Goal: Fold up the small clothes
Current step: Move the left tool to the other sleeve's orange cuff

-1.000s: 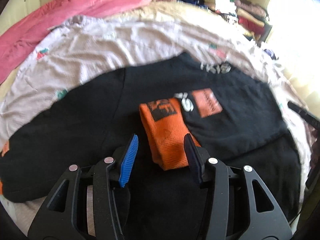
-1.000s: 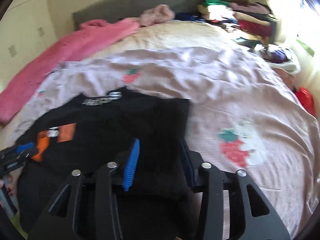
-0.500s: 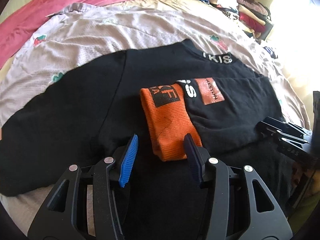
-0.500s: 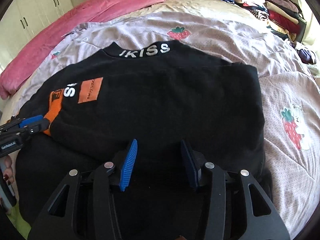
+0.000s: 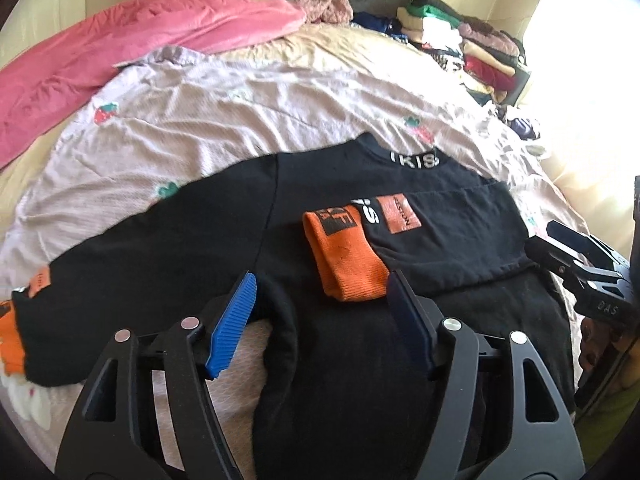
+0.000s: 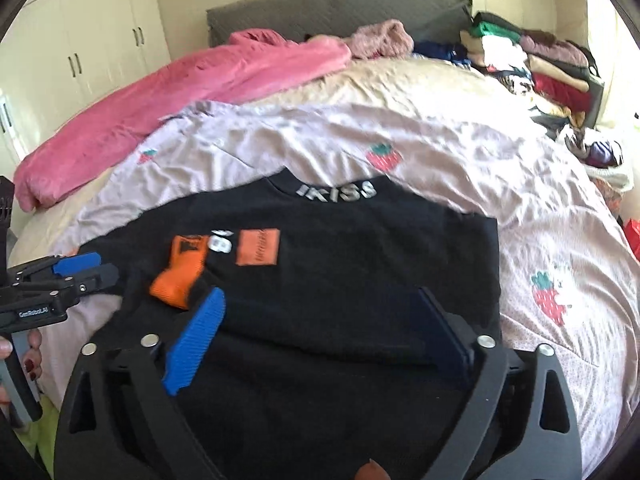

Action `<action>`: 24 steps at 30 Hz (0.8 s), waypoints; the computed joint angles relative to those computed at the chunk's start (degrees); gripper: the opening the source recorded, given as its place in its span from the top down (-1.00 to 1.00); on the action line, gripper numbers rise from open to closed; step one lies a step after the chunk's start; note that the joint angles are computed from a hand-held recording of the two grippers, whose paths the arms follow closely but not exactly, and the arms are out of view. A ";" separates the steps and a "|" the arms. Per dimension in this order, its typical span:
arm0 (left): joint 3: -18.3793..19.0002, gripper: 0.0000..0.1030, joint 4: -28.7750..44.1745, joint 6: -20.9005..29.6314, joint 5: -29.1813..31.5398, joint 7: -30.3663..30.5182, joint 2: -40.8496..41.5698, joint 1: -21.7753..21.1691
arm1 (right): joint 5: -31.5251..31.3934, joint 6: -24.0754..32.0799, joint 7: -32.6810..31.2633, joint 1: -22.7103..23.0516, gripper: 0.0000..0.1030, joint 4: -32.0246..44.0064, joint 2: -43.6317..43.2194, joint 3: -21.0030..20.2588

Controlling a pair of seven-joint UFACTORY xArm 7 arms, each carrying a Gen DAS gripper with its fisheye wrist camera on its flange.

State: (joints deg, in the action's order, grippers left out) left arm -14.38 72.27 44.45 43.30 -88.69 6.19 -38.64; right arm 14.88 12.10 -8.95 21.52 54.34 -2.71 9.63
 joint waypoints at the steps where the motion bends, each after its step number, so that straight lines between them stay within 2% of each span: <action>1: 0.01 -0.35 -0.74 0.06 0.41 -0.60 -0.92 -0.07 | -0.81 -0.18 0.79 0.04 -0.85 -0.26 -0.58 0.25; 2: -0.09 -0.52 -1.56 0.00 0.77 -1.28 -1.87 0.00 | -1.23 -0.53 1.38 0.25 -0.86 -0.40 -1.03 0.49; 8: -1.84 -0.58 -6.38 -0.82 1.99 -4.07 -7.00 1.94 | -3.79 -1.86 5.34 1.91 -0.89 -0.62 -2.91 1.75; 11: -2.98 -0.59 -9.30 -1.02 1.95 -4.86 -9.99 3.44 | -3.06 -3.49 4.86 3.48 -0.90 -0.81 -3.33 1.75; 15: -4.73 -0.59 -13.13 -2.06 1.71 -6.51 -13.65 5.67 | -9.76 -3.88 11.68 2.73 -0.91 -0.30 -3.55 3.71; 24: -8.40 -0.59 -20.80 -3.62 -1.04 -7.27 -21.67 10.49 | -19.29 -3.15 21.37 3.40 -0.91 1.22 -2.97 5.98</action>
